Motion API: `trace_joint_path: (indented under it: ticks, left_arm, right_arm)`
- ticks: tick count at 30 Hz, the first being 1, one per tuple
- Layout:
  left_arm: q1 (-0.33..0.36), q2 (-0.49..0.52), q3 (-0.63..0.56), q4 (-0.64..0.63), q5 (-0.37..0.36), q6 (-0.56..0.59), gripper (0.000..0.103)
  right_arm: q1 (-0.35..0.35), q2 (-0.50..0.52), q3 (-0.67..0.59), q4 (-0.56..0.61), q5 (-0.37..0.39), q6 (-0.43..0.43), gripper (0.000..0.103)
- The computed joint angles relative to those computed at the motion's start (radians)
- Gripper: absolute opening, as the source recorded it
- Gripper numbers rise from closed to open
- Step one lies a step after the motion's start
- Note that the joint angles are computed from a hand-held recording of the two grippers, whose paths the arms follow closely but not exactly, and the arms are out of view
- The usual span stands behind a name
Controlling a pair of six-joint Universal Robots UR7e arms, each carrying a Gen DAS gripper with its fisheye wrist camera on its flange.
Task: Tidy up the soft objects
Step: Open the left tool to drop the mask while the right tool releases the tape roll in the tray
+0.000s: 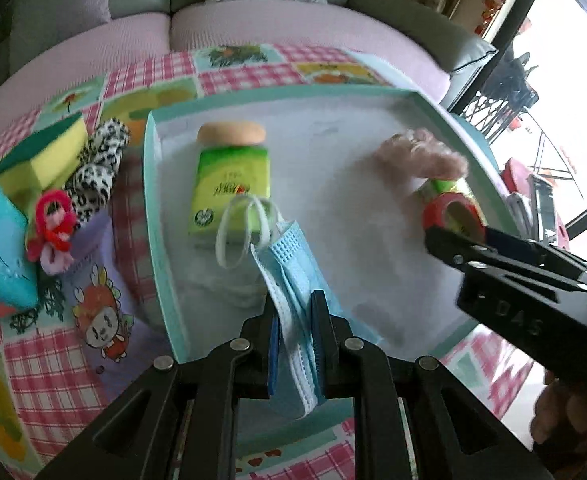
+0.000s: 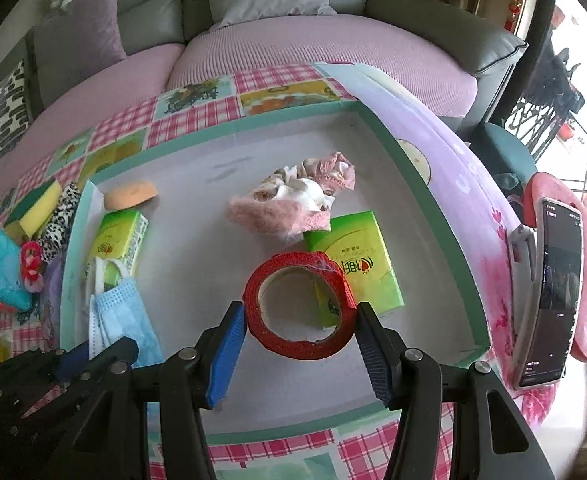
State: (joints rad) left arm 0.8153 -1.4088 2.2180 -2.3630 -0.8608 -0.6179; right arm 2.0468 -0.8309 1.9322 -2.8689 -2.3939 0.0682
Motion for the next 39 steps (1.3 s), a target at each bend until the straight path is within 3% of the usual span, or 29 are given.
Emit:
trace_joint_path:
  ticks: [9, 13, 15, 17, 19, 27, 29, 33, 35, 39]
  left_arm:
    - [0.006, -0.008, 0.005, -0.007, -0.01, 0.002, 0.017]
    - [-0.006, -0.033, 0.003, 0.026, -0.011, -0.018, 0.038]
    - [-0.019, -0.05, 0.003, 0.038, -0.001, -0.03, 0.043]
    - [-0.033, -0.066, 0.004, 0.048, 0.017, -0.038, 0.049]
    - [-0.05, -0.085, 0.005, 0.076, 0.052, -0.058, 0.055]
    - [-0.07, -0.133, -0.023, 0.302, 0.194, -0.246, 0.059]
    - [-0.066, -0.132, -0.034, 0.366, 0.219, -0.306, 0.082]
    - [-0.061, -0.141, -0.039, 0.44, 0.256, -0.381, 0.086]
    - [-0.06, -0.144, -0.039, 0.468, 0.274, -0.405, 0.094]
    - [-0.058, -0.157, -0.044, 0.52, 0.287, -0.457, 0.094]
  right_arm:
    - [0.006, -0.003, 0.003, -0.008, 0.002, -0.009, 0.058]
    - [0.019, -0.003, 0.003, -0.022, 0.0, -0.02, 0.06]
    - [0.029, -0.004, 0.003, -0.03, -0.011, -0.021, 0.06]
    - [0.04, -0.003, 0.002, -0.046, -0.024, -0.028, 0.072]
    - [0.046, -0.002, 0.002, -0.062, -0.027, -0.035, 0.074]
    - [0.052, 0.001, -0.005, -0.046, -0.036, -0.034, 0.076]
    - [0.053, 0.002, -0.006, -0.04, -0.037, -0.033, 0.087]
    - [0.054, 0.009, -0.01, -0.034, -0.042, -0.031, 0.097]
    - [0.052, 0.009, -0.011, -0.031, -0.04, -0.028, 0.102]
    - [0.053, 0.011, -0.013, -0.024, -0.044, -0.02, 0.102]
